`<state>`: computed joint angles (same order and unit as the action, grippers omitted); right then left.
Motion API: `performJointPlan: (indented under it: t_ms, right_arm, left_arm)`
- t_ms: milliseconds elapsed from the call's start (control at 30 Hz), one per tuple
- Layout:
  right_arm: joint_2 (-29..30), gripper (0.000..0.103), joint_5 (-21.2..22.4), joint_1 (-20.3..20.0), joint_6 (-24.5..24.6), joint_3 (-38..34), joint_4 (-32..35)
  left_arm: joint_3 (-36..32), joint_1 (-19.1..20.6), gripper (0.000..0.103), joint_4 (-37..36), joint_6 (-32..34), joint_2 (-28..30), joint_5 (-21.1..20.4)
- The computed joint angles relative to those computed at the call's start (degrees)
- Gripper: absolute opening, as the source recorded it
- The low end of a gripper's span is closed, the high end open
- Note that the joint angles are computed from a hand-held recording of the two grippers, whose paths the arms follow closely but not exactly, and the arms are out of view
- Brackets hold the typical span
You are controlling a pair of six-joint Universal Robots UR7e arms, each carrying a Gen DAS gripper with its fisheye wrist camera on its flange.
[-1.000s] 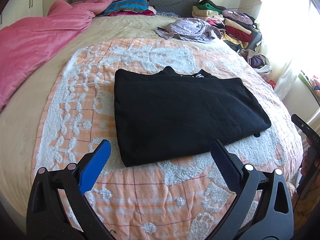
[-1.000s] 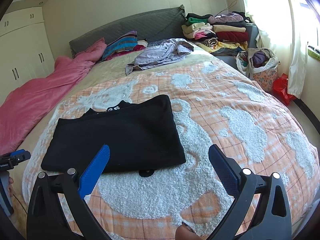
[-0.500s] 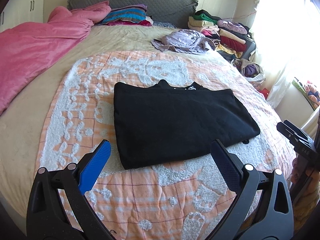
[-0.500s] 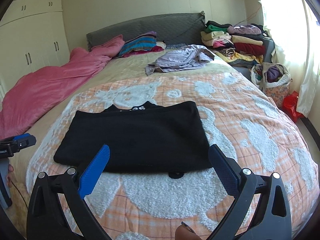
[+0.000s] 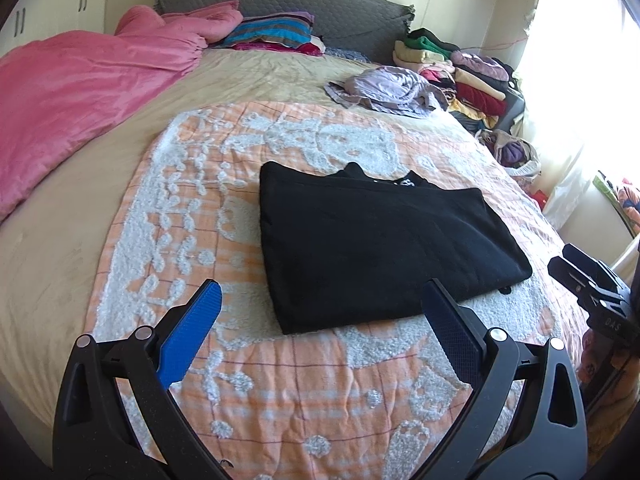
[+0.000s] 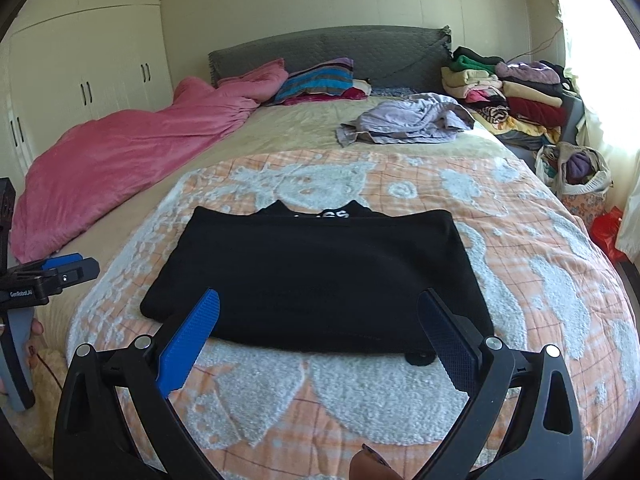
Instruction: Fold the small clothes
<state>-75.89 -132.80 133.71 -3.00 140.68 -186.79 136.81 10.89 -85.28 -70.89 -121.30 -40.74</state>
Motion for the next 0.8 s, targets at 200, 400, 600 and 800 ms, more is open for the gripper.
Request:
performJointPlan:
  t_ms: [200,400,600,800]
  right_arm:
    - [3.2,0.098,0.5,0.4,-0.4,-1.4,-0.7]
    - [6.0,0.098,0.9,0.9,-0.9,-2.6,-0.6]
    - [9.1,0.098,1.9,1.2,-1.8,-4.1,-0.5]
    - [12.0,0.098,3.2,1.1,-2.4,-5.7,0.0]
  left_arm:
    - [-0.5,0.1,0.093,3.6,-2.0,-1.6,0.8]
    - [-0.6,1.2,0.093,5.4,-3.0,-3.3,1.2]
    - [-0.7,3.1,0.093,6.6,-3.4,-4.4,1.8]
    - [-1.0,5.5,0.093,6.9,-2.6,-4.6,2.7]
